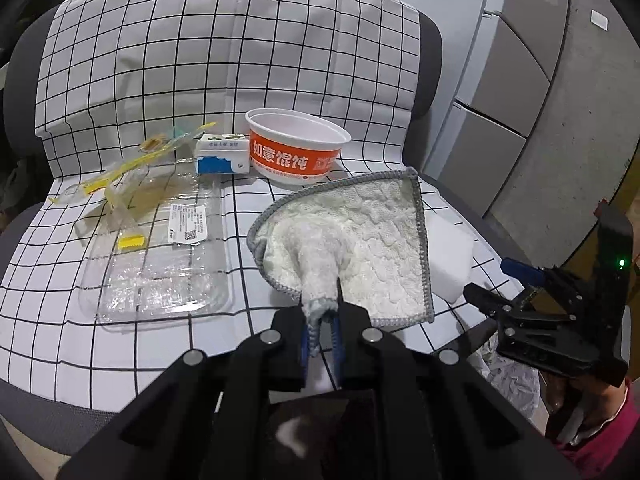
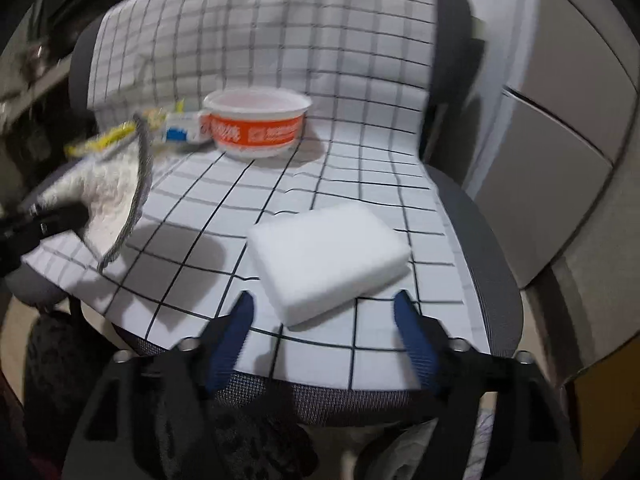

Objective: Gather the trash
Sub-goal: 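Carry the pad to the bin while the right gripper grasps and carries the white sponge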

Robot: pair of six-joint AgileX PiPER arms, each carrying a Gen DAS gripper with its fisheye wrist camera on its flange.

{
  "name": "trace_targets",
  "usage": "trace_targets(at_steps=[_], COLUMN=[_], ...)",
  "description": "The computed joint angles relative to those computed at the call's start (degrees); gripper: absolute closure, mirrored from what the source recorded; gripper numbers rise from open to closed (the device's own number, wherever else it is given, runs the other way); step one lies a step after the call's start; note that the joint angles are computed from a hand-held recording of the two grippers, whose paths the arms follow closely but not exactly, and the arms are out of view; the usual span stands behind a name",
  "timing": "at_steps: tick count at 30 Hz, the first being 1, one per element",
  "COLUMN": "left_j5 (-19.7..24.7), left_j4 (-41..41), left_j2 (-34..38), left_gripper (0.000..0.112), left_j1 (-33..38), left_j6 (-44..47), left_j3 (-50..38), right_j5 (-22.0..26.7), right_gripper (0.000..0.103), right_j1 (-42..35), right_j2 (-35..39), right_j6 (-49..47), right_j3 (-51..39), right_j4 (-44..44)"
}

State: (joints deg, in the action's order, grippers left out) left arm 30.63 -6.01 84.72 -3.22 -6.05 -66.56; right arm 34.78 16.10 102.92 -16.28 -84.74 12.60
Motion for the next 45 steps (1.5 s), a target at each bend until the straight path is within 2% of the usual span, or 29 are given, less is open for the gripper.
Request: trace_targets(at_steps=[4, 7, 8, 12, 13, 14, 15, 17, 19, 22, 27, 33, 39, 45], left_j5=[-0.2, -0.1, 0.0, 0.3, 0.4, 0.4, 0.3, 0.3, 0.5, 0.7, 0.1, -1.9, -1.8, 3.6], left_j4=[0.4, 0.4, 0.2, 0.1, 0.1, 0.2, 0.1, -0.3, -0.4, -0.9, -1.5, -3.2, -8.2, -6.6], left_j2=[0.1, 0.5, 0.7, 1.3, 1.3, 1.3, 1.3, 1.4, 1.6, 1.8, 1.2, 1.7, 7.3, 17.4], left_gripper=[0.105, 0.105, 0.105, 0.105, 0.105, 0.105, 0.105, 0.105, 0.105, 0.105, 0.105, 0.105, 0.105, 0.105], left_j1=[-0.4, -0.4, -0.3, 0.1, 0.1, 0.2, 0.2, 0.5, 0.5, 0.2, -3.0, -11.1, -21.3, -29.1], left_j6=[-0.4, -0.5, -0.3, -0.2, -0.1, -0.1, 0.0, 0.6, 0.7, 1.4, 2.1, 5.4, 13.2, 13.6], left_j3=[0.1, 0.0, -0.2, -0.5, -0.5, -0.5, -0.5, -0.6, -0.8, -1.1, -1.9, -4.3, -9.3, -18.6], right_j5=[-0.7, -0.5, -0.8, -0.6, 0.9, 2.7, 2.5, 0.3, -2.6, -4.1, -4.2, -2.5, -0.4, 0.6], right_gripper=[0.029, 0.022, 0.019, 0.019, 0.026, 0.036, 0.037, 0.042, 0.043, 0.043, 0.041, 0.040, 0.038, 0.037], right_j1=[-0.4, 1.0, 2.1, 4.7, 4.9, 4.9, 4.8, 4.9, 4.7, 3.3, -2.3, -12.1, -21.5, -32.0], right_j2=[1.0, 3.2, 4.1, 7.3, 8.4, 9.5, 9.5, 7.8, 4.7, 0.6, -8.0, -18.1, -25.1, -28.7], right_j6=[1.7, 4.7, 6.9, 15.0, 16.4, 16.7, 16.9, 16.1, 15.1, 12.1, 2.7, -6.3, -12.2, -17.7], right_j3=[0.0, -2.1, -2.9, -6.5, -8.2, -9.9, -9.8, -7.5, -4.2, -1.4, 3.7, 10.4, 16.9, 22.7], right_j4=[1.4, -0.7, -3.1, -11.2, -12.4, -12.3, -12.2, -12.2, -12.4, -10.0, -1.0, 7.5, 11.5, 15.2])
